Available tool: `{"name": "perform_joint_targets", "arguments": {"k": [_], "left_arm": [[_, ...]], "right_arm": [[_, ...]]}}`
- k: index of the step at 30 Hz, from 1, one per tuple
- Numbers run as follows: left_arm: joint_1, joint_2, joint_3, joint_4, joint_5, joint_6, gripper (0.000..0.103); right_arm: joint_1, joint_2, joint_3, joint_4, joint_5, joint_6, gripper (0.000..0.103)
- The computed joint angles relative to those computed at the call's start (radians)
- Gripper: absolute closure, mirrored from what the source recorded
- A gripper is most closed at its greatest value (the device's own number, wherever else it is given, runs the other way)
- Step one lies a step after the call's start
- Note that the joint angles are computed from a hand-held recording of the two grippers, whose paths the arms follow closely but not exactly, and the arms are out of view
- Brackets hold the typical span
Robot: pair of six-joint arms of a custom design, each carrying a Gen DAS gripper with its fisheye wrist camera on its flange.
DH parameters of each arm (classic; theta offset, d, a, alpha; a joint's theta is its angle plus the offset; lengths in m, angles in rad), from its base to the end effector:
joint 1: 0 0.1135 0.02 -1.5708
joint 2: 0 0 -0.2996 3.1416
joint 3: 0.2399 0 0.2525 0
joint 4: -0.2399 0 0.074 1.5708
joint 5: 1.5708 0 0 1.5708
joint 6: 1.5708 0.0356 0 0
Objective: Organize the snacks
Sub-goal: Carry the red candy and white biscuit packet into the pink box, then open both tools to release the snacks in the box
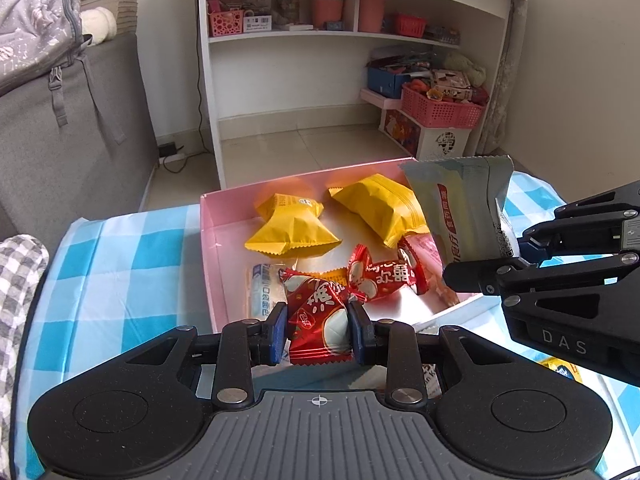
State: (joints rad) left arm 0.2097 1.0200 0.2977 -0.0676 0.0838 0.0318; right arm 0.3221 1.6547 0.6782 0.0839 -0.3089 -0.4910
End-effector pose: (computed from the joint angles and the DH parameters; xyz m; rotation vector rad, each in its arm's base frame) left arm 0.1610 0.0312 0.1739 -0.1688 2.3512 0.0188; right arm 0.2810 0.1052 0.1584 -1.0816 2.1753 0.3041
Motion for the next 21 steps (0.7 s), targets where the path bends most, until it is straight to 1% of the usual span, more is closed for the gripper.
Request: {"name": "perform_joint_targets", "arguments": {"k": [7,14,15,17,18,19,20,21], "left_arm": [[-0.009,0.193,0.019,0.151,-0.012,0.000,0.074],[-0.011,0.274,0.023,0.230,-0.017,-0.001,0.073],[-0.011,0.278,0.020,0.239,-0.018,0.004,0.069],[-0.008,0.276,0.015,0.245,-0.012,0.015,0.068],[-0.008,0.273,0.015,0.238,-0.014,0.017,0.065],[-0.007,0.270,0.015,0.235,-0.020,0.019,0.062],[-0.007,0.264,0.013,0.233,-0.027,0.019,0.054],[-0.006,0.258,0.012,0.228,-0.031,0.021,0.050]], "right_arm": [[0.019,0.116,0.094,-0.041,0.068,0.007,0.091],[0.030,0.150,0.137,-0.082,0.077,0.000,0.090],[0.031,0.149,0.137,-0.084,0.074,0.000,0.088],[0.033,0.139,0.124,-0.065,0.071,-0.001,0.077],[0.034,0.134,0.116,-0.053,0.071,-0.001,0.070],[0.036,0.129,0.109,-0.043,0.082,-0.002,0.069],[0.037,0.127,0.109,-0.043,0.090,-0.006,0.069],[0.036,0.127,0.111,-0.048,0.093,-0.007,0.069]]}}
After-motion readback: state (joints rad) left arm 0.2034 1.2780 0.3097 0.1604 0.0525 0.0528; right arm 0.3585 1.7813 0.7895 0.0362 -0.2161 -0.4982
